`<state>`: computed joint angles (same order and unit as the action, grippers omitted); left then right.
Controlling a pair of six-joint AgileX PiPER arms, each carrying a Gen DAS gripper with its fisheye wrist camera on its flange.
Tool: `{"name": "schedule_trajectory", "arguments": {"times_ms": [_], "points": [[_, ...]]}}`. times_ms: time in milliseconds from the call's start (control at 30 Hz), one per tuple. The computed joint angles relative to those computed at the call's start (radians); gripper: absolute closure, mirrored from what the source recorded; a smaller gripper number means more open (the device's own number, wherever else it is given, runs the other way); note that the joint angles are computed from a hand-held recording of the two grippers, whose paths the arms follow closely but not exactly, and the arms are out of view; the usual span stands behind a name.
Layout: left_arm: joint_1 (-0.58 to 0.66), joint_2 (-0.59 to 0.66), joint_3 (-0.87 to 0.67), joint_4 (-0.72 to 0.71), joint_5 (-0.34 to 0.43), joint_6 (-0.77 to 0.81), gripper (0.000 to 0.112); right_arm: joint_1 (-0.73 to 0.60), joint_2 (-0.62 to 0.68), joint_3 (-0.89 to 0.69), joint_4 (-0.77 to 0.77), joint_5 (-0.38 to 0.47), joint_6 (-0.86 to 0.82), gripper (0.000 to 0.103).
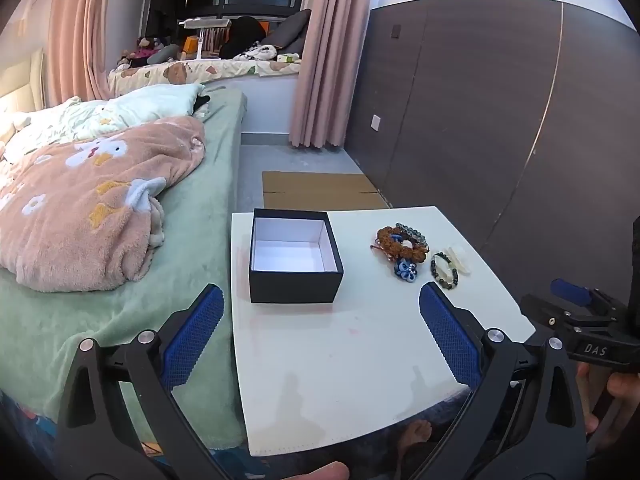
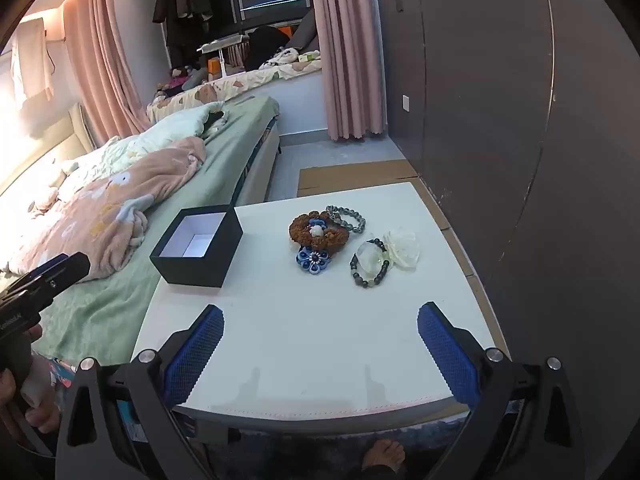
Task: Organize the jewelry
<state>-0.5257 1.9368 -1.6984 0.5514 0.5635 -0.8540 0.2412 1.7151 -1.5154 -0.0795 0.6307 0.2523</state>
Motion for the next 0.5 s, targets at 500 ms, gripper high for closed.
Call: {"name": "schedule_trajectory", "arguments": {"times_ms": [500], "points": [[-0.001, -0.019, 0.025, -0.01, -0.004, -0.017, 0.015, 0.038, 0.007, -0.008, -0.054, 0.001, 0.05, 0.008]]}}
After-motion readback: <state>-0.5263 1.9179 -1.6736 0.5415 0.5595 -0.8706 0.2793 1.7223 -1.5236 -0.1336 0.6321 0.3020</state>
